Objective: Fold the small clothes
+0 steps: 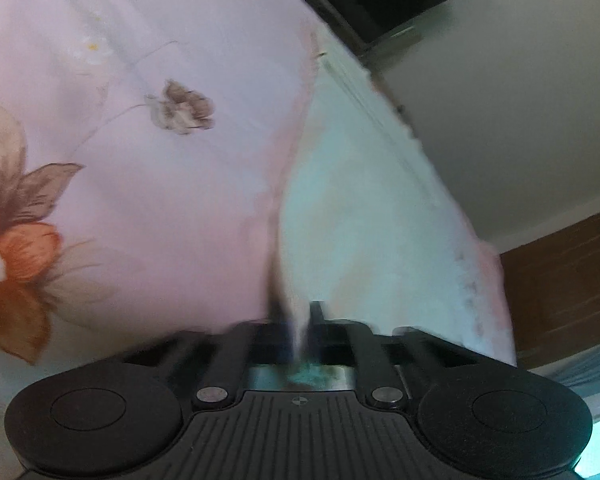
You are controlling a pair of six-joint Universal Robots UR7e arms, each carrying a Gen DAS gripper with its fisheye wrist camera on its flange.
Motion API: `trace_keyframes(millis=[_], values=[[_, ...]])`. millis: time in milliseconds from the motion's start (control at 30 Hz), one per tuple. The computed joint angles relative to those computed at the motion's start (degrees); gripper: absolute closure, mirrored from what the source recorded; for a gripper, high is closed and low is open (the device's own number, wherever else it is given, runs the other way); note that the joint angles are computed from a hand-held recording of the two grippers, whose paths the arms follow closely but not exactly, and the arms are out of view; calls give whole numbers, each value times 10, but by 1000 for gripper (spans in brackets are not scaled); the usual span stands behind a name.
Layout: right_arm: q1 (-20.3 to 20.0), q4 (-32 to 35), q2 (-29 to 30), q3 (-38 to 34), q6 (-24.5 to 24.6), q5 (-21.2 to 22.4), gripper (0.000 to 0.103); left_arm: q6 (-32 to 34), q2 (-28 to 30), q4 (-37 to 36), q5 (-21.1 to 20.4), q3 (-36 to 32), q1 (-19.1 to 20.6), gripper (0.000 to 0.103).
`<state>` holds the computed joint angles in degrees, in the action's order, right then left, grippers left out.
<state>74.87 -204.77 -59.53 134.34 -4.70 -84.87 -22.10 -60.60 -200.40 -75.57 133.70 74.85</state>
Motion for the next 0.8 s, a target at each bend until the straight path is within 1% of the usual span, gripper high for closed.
trace_keyframes(millis=[33,67,100,167,233,300,333,367,400,433,467,500,533,600,633,700,733,767,800], values=[[9,-13,4,1,-8,-13,97,-5,-1,-10,-1,4,0,98],[17,-21,4,2,-15,-19,97,5,-4,-23,9,11,-9,98],[19,-26,-1,6,-23,-13,97,17,-8,-35,18,19,-18,99],[26,-37,-10,13,-36,-4,97,23,-15,-45,21,28,-26,99],[33,-45,-22,24,-51,1,97,29,-17,-47,24,33,-25,99],[30,-45,-26,30,-56,0,98,25,-13,-29,36,31,-16,99],[26,-41,-24,30,-60,-7,98,26,-7,-43,20,33,-5,99],[25,-32,-19,26,-58,-29,98,21,-3,-57,6,33,4,99],[24,-21,-15,21,-54,-43,98,17,-3,-58,1,33,6,99],[18,-3,-16,19,-51,-36,98,17,-4,-55,0,32,7,99],[16,2,-17,21,-50,-26,97,20,-5,-52,0,31,8,99],[16,-9,-16,23,-51,-22,95,22,-4,-51,-1,30,8,99],[17,-20,-16,25,-46,-19,91,21,-5,-51,-4,29,11,99],[16,-28,-16,23,-30,-17,72,16,0,-53,-9,25,14,98],[14,-30,-15,20,-24,-18,71,16,-1,-52,-10,25,15,98],[7,-13,-17,12,-21,-11,71,20,-2,-51,-12,26,15,98],[3,-2,-17,8,-21,-6,74,22,-1,-54,-14,28,17,98],[4,-1,-13,4,-19,-14,87,25,-2,-55,-14,29,18,98],[6,-8,-9,3,-23,-29,97,28,-1,-61,-7,31,15,99]])
